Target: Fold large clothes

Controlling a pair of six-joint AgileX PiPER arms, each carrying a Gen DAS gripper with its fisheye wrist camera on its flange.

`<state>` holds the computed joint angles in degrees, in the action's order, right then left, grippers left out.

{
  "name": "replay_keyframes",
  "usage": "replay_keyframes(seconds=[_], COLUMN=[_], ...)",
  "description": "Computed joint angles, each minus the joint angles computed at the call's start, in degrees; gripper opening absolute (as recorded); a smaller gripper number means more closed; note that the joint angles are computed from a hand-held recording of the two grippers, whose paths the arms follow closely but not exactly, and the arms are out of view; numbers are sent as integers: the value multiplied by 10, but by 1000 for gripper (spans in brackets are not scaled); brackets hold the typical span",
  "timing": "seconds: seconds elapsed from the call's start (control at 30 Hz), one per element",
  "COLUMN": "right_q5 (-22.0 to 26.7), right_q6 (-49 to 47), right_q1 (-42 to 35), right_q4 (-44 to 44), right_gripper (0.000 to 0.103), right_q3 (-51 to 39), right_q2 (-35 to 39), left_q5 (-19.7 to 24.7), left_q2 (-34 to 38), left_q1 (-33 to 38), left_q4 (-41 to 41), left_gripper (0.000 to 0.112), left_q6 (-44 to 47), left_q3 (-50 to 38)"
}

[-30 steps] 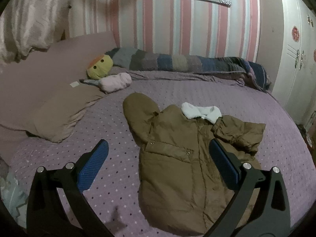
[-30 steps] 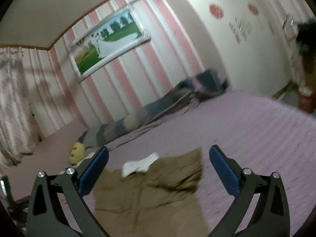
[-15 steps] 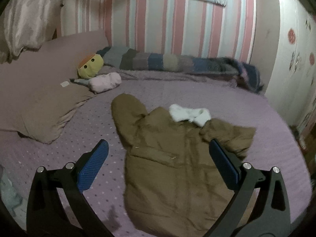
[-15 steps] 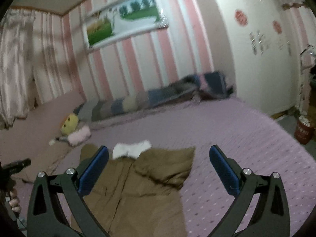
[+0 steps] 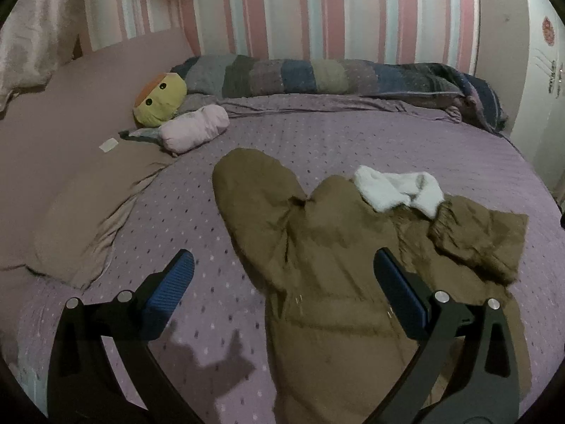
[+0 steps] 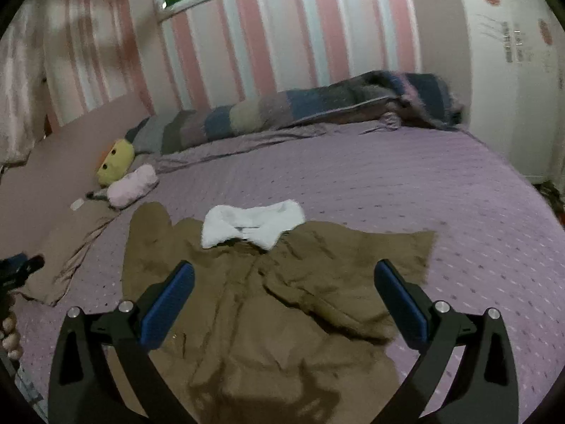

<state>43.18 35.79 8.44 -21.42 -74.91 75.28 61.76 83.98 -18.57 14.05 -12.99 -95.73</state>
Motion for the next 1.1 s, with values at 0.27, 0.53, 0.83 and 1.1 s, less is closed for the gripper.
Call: replay_keyframes(seconds=[0.27,0.53,0.83,1.1], right_q5=[-67,-86,27,170], right_q6=[-21,-13,26,-102], right_q1=[-40,-49,-18,-125], right_q4=[29,67,34,52], right_gripper=[102,102,102,102], right_q3=[-23,37,30,-221], right_q2=[174,134,-48,-58], left_q5=[-31,-67,6,79], left_q2=[136,38,-127,-105], left_q1=[27,-5,-81,-164], left_q4=[-44,-3,45,86], left_gripper=[100,100,100,100], left_q6=[29,-13,-41,-51], left_q3=[-70,89,171,47])
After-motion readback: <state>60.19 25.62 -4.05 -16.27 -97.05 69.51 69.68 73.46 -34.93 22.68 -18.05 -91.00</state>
